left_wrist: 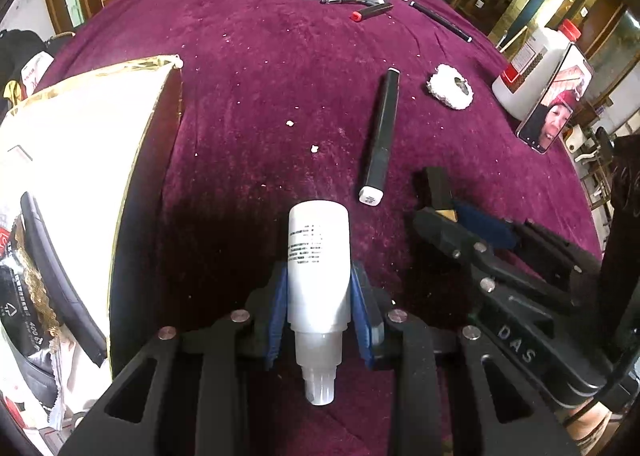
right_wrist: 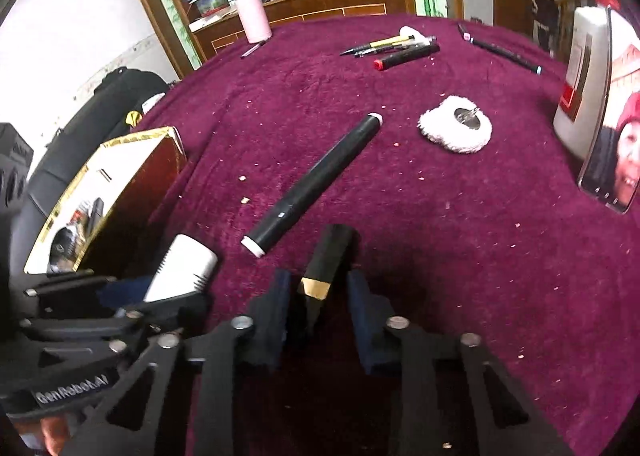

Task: Organize objects
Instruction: 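Grasp the black lipstick tube with the right tool while the left tool lifts the spray bottle, then carry the spray bottle with the left tool while the right tool carries the lipstick toward the tray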

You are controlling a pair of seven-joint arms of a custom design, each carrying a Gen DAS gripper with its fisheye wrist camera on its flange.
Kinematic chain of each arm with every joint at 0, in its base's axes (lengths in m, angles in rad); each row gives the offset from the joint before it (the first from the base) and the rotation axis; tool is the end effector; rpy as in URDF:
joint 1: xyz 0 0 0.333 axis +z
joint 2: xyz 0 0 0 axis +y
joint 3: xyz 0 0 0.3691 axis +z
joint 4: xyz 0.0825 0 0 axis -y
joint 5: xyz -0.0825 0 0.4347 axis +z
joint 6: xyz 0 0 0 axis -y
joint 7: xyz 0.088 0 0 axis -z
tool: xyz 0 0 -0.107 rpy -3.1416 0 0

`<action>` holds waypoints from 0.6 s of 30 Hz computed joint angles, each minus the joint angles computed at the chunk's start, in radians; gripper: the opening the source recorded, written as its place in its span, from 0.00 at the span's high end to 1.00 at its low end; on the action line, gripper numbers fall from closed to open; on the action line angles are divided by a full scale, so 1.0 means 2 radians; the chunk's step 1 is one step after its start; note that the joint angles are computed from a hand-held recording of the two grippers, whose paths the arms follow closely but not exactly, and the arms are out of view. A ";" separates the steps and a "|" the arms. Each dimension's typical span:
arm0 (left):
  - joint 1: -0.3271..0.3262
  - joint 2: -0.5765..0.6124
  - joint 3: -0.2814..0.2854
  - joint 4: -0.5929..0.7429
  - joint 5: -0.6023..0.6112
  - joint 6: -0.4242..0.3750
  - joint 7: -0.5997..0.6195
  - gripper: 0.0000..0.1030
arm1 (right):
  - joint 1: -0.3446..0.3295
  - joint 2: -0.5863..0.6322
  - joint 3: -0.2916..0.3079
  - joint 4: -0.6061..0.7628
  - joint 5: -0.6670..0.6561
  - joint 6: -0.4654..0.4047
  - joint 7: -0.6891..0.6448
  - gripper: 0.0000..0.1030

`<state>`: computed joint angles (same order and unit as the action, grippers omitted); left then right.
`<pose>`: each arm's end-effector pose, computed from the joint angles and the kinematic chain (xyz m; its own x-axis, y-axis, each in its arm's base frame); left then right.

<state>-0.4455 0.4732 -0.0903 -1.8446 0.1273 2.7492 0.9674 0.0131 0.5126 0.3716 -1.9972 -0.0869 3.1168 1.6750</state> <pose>0.6383 -0.3766 0.3299 -0.0581 -0.9792 0.1944 -0.9270 -0.0193 -0.3745 0.6652 0.2505 0.2972 0.3137 -0.9310 -0.1865 -0.7988 -0.1526 -0.5819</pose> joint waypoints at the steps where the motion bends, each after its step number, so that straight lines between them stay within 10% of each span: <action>1: 0.001 0.002 -0.001 0.002 -0.001 0.001 0.002 0.72 | 0.004 -0.001 -0.006 0.000 -0.001 0.001 0.001 0.82; 18: -0.003 -0.022 0.009 -0.031 -0.023 0.068 -0.003 0.72 | -0.143 -0.007 0.141 -0.044 -0.028 0.054 -0.007 0.82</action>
<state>-0.4510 0.4286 -0.0723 -1.9058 0.0820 2.8859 0.9611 -0.2721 0.4988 0.6535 -2.0858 -0.1424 3.2255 1.6610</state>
